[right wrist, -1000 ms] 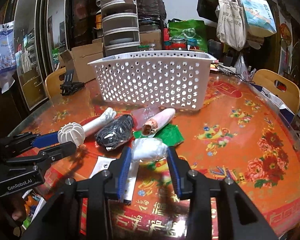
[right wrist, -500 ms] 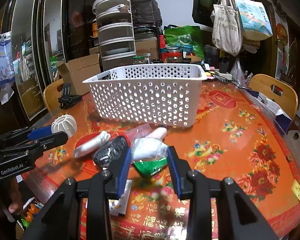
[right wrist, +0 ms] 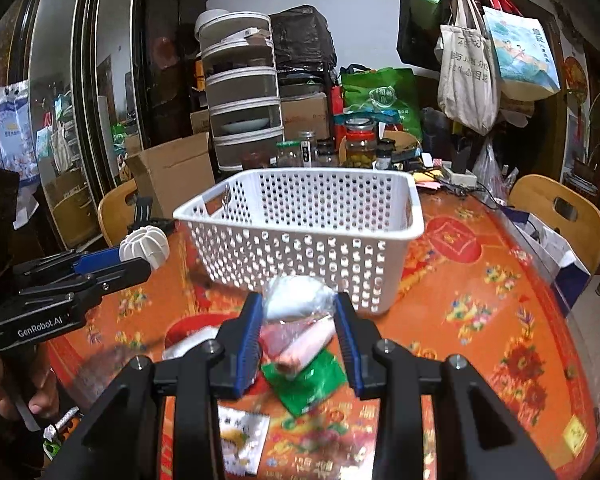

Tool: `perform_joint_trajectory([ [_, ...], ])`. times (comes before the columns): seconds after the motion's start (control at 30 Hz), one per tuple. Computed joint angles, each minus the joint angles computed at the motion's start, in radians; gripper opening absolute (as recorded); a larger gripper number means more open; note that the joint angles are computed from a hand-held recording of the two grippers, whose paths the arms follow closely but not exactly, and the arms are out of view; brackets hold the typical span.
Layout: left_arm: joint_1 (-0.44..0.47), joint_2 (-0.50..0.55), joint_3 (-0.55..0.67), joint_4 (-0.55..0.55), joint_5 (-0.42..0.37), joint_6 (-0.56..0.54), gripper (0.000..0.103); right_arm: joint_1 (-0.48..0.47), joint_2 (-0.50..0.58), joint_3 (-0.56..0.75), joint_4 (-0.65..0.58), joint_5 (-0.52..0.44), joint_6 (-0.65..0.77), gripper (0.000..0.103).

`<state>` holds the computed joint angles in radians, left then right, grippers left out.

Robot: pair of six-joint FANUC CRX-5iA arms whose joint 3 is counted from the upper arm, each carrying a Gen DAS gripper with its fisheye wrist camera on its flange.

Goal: Organize soft objects
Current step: 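Lift both held items and carry them over the white basket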

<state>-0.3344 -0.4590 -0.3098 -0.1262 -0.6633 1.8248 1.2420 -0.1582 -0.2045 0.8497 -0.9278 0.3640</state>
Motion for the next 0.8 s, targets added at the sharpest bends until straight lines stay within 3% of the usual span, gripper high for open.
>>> perform_joint_trajectory([
  [0.27,0.068,0.081,0.084,0.126,-0.02,-0.121,0.037,-0.065,0.073,0.135,-0.082,0.003,0.133,0.036],
  [0.47,0.114,0.2,0.217,0.195,-0.085,-0.189,0.037,-0.124,0.163,0.288,-0.179,-0.042,0.259,0.036],
  [0.7,0.163,0.426,0.47,0.247,-0.265,-0.207,0.037,-0.223,0.32,0.54,-0.334,-0.139,0.423,0.036],
  [0.8,0.161,0.523,0.581,0.217,-0.347,-0.187,0.037,-0.266,0.411,0.673,-0.408,-0.207,0.491,0.036],
])
